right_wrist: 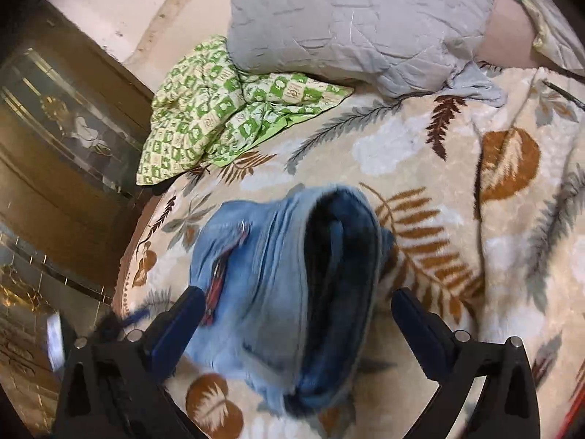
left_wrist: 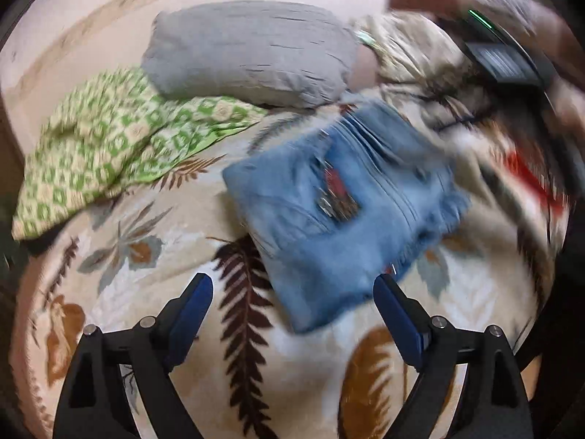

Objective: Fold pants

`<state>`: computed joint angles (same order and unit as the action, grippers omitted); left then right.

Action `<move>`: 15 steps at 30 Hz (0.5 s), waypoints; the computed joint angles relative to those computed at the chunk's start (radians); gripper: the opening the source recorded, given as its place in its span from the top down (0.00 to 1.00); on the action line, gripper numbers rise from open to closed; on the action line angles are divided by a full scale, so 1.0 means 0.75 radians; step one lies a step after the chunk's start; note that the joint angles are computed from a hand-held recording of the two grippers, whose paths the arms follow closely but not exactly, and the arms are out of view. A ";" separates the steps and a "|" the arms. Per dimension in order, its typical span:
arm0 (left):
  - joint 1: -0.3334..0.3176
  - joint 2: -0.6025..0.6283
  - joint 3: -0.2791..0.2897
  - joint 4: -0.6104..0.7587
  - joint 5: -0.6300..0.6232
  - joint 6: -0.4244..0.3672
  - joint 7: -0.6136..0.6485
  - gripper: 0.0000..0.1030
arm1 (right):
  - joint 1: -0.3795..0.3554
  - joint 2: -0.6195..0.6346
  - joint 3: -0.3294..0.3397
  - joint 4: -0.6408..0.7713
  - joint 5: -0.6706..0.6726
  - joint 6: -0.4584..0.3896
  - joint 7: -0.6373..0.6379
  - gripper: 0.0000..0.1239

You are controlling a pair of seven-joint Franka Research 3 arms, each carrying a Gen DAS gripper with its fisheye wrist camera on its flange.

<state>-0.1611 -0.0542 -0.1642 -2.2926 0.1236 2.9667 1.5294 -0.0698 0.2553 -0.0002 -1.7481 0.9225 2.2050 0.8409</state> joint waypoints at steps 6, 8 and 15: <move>0.041 0.238 -0.017 0.382 -0.650 -0.255 0.273 0.11 | 0.034 -0.165 0.006 -0.265 0.094 0.148 -0.311 0.17; 0.103 0.349 -0.060 0.534 -0.710 -0.360 0.242 0.11 | 0.058 -0.189 0.001 -0.309 0.113 0.177 -0.384 0.17; 0.179 0.665 -0.118 0.946 -0.714 -0.621 0.059 0.11 | 0.100 -0.152 -0.003 -0.293 0.159 0.194 -0.412 0.17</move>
<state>-0.0267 0.4447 -0.2531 -1.5827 -0.4116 2.5009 1.5733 0.0055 0.1412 -0.0023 -1.9675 1.0421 2.3503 0.5316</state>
